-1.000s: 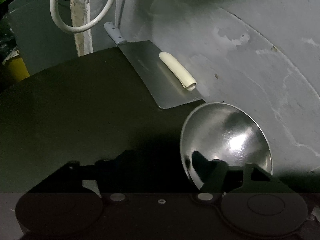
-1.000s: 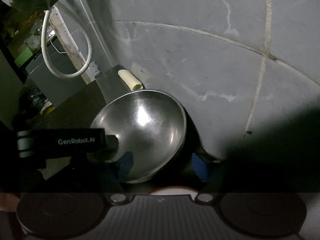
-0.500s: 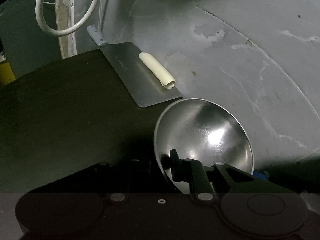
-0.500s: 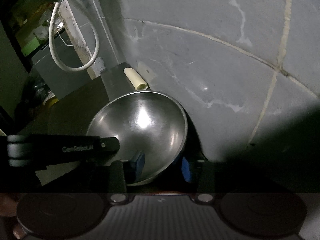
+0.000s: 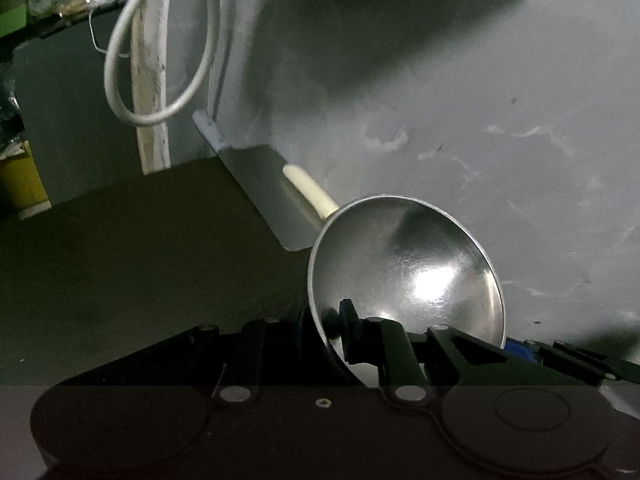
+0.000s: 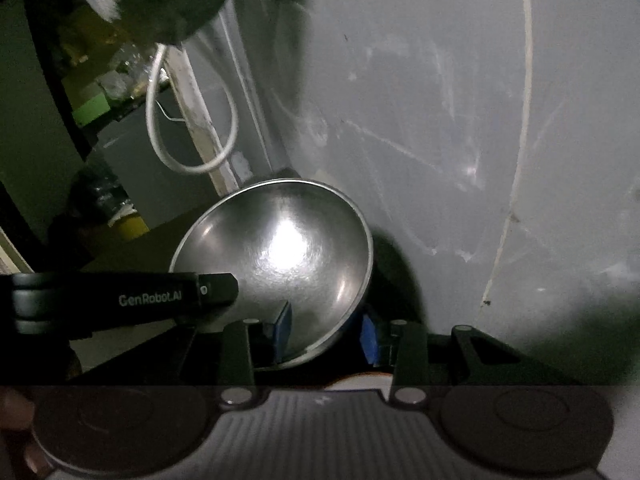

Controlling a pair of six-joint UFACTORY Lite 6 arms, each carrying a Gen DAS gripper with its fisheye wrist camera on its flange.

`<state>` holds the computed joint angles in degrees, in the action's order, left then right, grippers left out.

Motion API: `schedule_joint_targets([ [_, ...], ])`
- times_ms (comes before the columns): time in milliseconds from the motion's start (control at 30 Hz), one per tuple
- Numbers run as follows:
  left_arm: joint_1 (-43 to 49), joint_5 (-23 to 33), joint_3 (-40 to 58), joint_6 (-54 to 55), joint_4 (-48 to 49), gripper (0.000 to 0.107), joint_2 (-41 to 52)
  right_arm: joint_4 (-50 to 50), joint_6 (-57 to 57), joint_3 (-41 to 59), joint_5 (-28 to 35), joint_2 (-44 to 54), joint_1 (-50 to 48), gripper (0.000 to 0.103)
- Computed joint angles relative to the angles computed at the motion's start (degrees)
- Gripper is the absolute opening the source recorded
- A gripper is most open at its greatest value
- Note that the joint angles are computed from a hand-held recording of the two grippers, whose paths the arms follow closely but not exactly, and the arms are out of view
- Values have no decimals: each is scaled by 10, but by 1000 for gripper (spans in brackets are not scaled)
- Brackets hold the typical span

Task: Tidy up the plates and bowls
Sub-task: 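Close the left gripper on the large steel bowl rim and lift it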

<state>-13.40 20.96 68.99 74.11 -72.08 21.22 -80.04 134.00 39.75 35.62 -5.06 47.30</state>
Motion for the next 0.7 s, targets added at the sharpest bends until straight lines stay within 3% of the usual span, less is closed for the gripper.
schedule_joint_targets([
  [200, 32, 25, -114, 32, -24, 18, -144, 84, -48, 13, 121, -57, 119, 40],
  [467, 115, 87, -303, -47, 77, 18, -408, 160, -16, 48, 278, -77, 334, 40],
  [567, 179, 147, -367, -80, 129, 18, -512, 181, 5, 69, 317, -61, 406, 40],
  [700, 336, 288, -438, -62, 167, 19, -641, 202, 34, 95, 343, -37, 491, 40],
])
